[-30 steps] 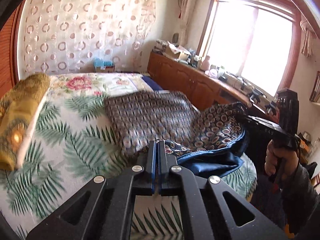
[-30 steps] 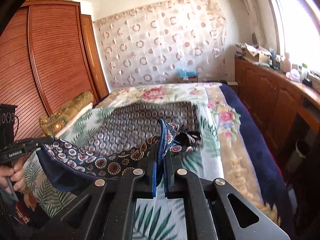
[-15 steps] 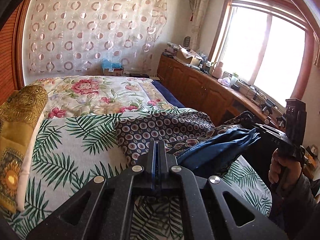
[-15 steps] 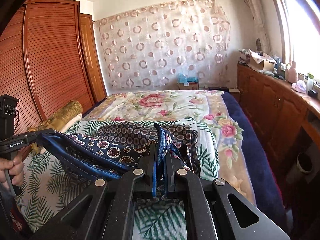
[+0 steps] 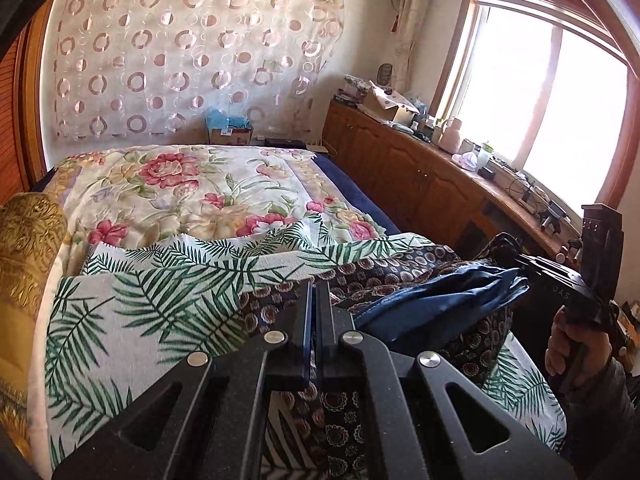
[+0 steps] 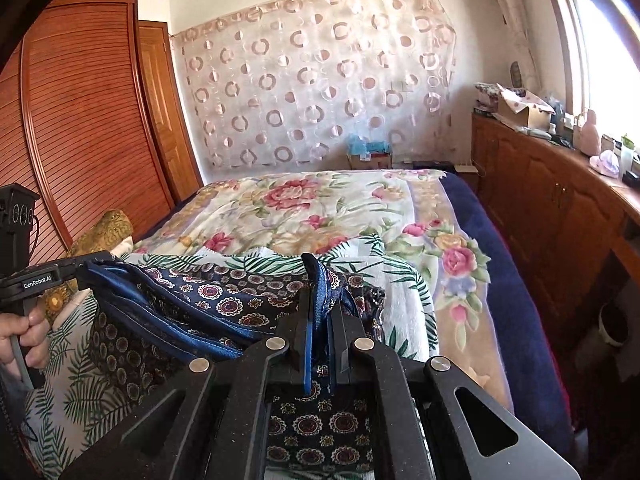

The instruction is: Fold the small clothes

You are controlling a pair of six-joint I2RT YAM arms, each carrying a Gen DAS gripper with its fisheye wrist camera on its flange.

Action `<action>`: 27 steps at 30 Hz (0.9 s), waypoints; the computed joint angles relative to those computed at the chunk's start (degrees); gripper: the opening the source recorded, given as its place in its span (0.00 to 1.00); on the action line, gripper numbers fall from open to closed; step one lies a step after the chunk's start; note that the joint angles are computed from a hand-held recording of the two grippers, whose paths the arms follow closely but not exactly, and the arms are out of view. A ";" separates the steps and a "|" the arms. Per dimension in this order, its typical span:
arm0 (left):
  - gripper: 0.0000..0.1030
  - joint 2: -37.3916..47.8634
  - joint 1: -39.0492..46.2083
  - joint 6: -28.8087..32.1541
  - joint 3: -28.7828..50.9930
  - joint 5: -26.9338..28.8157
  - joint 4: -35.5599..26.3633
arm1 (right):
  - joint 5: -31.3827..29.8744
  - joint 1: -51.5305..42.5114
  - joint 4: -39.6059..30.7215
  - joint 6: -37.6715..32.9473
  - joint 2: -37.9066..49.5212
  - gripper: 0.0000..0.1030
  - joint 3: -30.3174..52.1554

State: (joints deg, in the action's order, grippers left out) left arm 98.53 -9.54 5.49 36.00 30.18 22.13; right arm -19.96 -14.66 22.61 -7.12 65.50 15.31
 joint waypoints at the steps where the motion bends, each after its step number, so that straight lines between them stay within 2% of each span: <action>1: 0.02 0.91 -0.14 0.16 0.74 -0.27 0.11 | 0.52 0.26 0.02 0.20 0.59 0.05 0.53; 5: 0.02 4.02 -0.62 0.39 2.77 -1.05 0.78 | 1.51 0.95 1.28 0.85 1.48 0.06 0.61; 8: 0.02 4.93 -0.83 0.85 2.37 -1.90 2.15 | 4.49 2.62 0.97 1.14 0.87 0.15 0.19; 10: 0.02 5.55 -0.75 0.99 2.39 -1.95 2.51 | 7.56 3.82 0.30 1.34 -0.70 0.30 -0.14; 13: 0.02 6.50 -0.23 0.99 3.01 -1.34 2.14 | 9.00 4.10 -0.57 1.20 -3.57 0.40 -0.77; 17: 0.02 7.16 0.21 0.83 3.36 -1.03 2.12 | 9.02 4.02 -2.23 -0.33 -5.69 0.41 -2.03; 23: 0.02 8.01 0.53 0.53 3.95 -1.00 2.36 | 7.85 3.73 -6.73 -3.40 -3.31 0.42 0.25; 27: 0.02 8.81 0.75 0.28 4.36 -1.00 2.64 | 8.21 3.68 -10.00 -2.62 -7.04 0.42 1.02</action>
State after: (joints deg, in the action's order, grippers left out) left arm 107.35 -8.79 5.77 40.36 29.19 24.77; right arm -11.74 -10.98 12.62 -9.75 58.46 16.33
